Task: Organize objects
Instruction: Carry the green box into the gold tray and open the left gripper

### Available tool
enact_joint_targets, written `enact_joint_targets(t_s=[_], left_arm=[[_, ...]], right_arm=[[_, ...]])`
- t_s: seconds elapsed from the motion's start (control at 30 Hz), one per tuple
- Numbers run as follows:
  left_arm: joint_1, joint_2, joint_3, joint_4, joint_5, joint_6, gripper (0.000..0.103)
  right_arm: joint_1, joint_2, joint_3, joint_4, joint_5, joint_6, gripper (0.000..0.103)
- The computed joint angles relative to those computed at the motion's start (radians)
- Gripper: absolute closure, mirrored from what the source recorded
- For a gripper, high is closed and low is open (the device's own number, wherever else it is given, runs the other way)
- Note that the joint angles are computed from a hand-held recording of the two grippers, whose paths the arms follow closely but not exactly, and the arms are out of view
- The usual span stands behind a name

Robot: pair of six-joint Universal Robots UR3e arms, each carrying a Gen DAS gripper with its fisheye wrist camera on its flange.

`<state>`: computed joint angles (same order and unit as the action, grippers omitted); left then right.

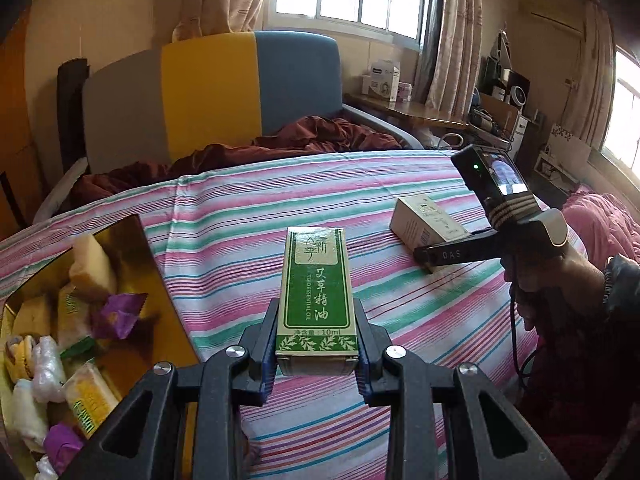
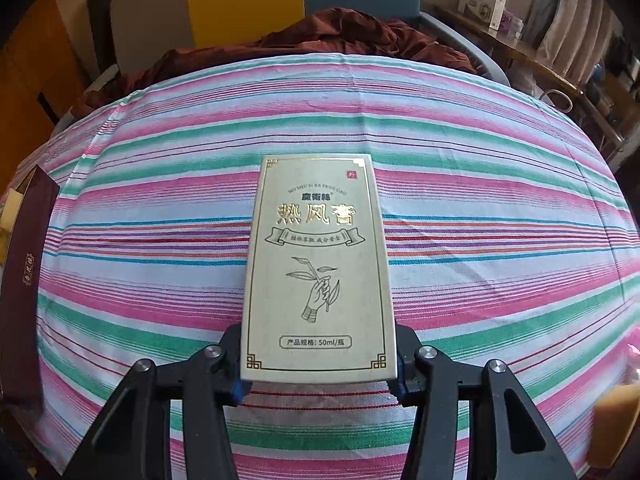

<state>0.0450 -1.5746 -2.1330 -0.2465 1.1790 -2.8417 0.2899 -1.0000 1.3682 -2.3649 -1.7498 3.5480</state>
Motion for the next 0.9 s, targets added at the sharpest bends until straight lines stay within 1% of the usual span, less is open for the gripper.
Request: enact_joint_targets(t_s=[0.37, 0.67, 0.8, 0.9], left_arm=[[0.15, 0.109, -0.079, -0.042, -0.038, 0.021, 0.072], [0.288, 0.188, -0.128, -0.103, -0.083, 0.058, 0.072], [0.382, 0.215, -0.143, -0.166, -0.134, 0.091, 0.072], [0.495, 0.242, -0.152, -0.243, -0.194, 0.121, 0.072]], right_arm=[[0.016, 0.006, -0.001, -0.006, -0.029, -0.008, 0.051], [0.026, 0.012, -0.004, -0.007, -0.039, -0.006, 0.051], [0.032, 0.014, -0.007, -0.003, -0.048, -0.006, 0.051], [0.035, 0.008, 0.001, -0.004, -0.051, -0.005, 0.051]])
